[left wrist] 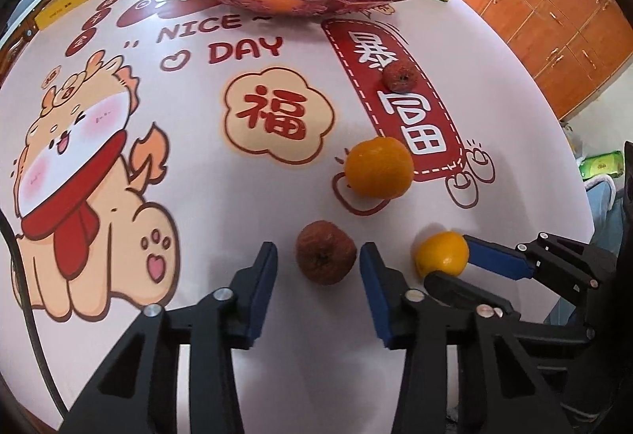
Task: Organize fruits
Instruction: 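Grasp the brown wrinkled plum with the left tool while the right tool grasps a mandarin, then carry the plum and mandarin into the pink bowl and open both tools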
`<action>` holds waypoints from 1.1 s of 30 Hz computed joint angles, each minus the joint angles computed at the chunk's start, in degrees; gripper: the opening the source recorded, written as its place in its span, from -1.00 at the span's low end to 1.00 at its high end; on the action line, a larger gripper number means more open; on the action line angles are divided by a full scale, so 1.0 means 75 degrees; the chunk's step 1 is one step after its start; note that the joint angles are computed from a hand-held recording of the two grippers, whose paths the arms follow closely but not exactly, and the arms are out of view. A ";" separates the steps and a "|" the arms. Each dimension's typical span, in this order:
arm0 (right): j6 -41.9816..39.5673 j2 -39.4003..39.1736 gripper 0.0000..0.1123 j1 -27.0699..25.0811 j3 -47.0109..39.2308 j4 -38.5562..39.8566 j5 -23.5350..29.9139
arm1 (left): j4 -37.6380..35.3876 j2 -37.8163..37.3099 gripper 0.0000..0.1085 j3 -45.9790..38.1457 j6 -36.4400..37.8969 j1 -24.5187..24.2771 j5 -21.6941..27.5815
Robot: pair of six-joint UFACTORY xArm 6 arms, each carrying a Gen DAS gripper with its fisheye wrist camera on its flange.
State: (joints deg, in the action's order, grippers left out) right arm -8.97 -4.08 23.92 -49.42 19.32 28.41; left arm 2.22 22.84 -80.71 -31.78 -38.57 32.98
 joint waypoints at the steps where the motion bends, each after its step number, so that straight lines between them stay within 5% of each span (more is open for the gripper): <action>1: -0.0002 0.0002 -0.39 0.0003 0.0005 0.0009 -0.0006 | -0.0070 0.0044 -0.31 -0.0048 0.0056 -0.0006 -0.0002; 4: 0.0035 0.0027 -0.39 0.0014 -0.0007 -0.0020 -0.0061 | -0.0175 0.0180 -0.46 -0.0189 0.0149 -0.0011 0.0023; 23: -0.0015 0.0288 -0.39 -0.0020 -0.0622 0.0039 -0.0011 | -0.0251 -0.0441 -0.50 0.0081 0.0166 0.0299 -0.0239; 33: -0.0074 0.0415 -0.39 -0.0401 -0.2063 -0.0152 -0.0228 | 0.0932 -0.0039 -0.50 -0.2102 0.0128 0.0658 0.0310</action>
